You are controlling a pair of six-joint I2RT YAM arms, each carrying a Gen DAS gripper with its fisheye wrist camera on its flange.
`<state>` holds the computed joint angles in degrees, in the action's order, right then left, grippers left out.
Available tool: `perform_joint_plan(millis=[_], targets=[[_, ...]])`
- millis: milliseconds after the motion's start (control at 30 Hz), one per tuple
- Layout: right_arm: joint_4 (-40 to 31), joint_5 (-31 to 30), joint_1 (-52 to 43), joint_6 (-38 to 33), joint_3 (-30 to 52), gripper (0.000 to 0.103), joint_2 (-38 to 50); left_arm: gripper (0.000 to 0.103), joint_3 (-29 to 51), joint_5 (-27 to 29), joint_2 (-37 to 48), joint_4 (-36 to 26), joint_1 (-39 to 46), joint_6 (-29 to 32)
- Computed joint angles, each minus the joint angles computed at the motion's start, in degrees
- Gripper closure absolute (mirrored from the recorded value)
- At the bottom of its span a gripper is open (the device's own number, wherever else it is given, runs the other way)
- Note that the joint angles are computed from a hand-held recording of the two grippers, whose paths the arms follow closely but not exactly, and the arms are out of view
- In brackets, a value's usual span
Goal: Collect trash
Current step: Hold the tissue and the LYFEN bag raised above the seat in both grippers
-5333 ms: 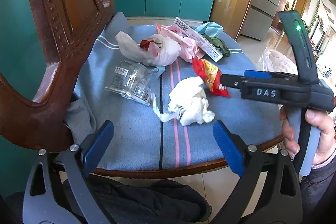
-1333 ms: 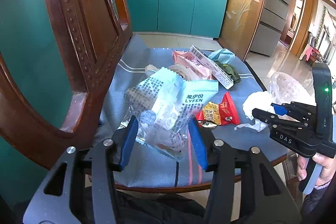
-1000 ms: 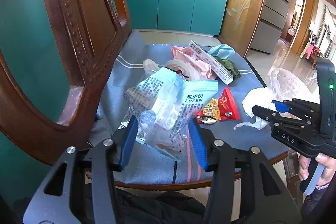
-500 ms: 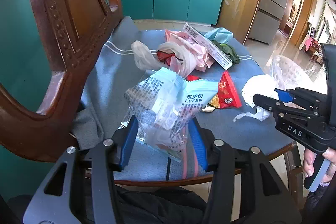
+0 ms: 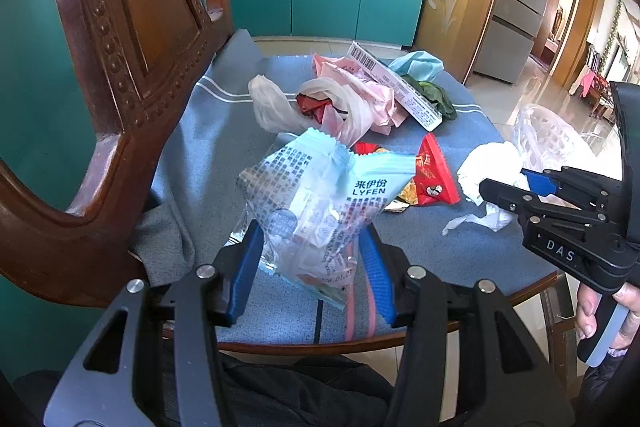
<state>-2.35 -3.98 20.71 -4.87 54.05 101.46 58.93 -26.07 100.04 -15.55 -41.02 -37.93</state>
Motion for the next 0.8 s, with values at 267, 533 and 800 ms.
perform_joint_plan(millis=[267, 533, 800], targets=[[0.8, -0.4, -0.5, 0.3, -0.9, 0.07, -1.3, 0.052, 0.2, -0.4, -0.5, -0.6, -0.4, -0.3], [-0.1, -6.9, -6.8, 1.5, -1.6, 0.07, -7.1, 0.052, 2.1, -1.6, -2.6, -2.2, -2.0, -0.1], [0.8, -10.9, -16.3, 1.1, -3.7, 0.07, -12.0, 0.052, 7.8, -1.2, 0.3, -3.9, -3.8, 0.9]])
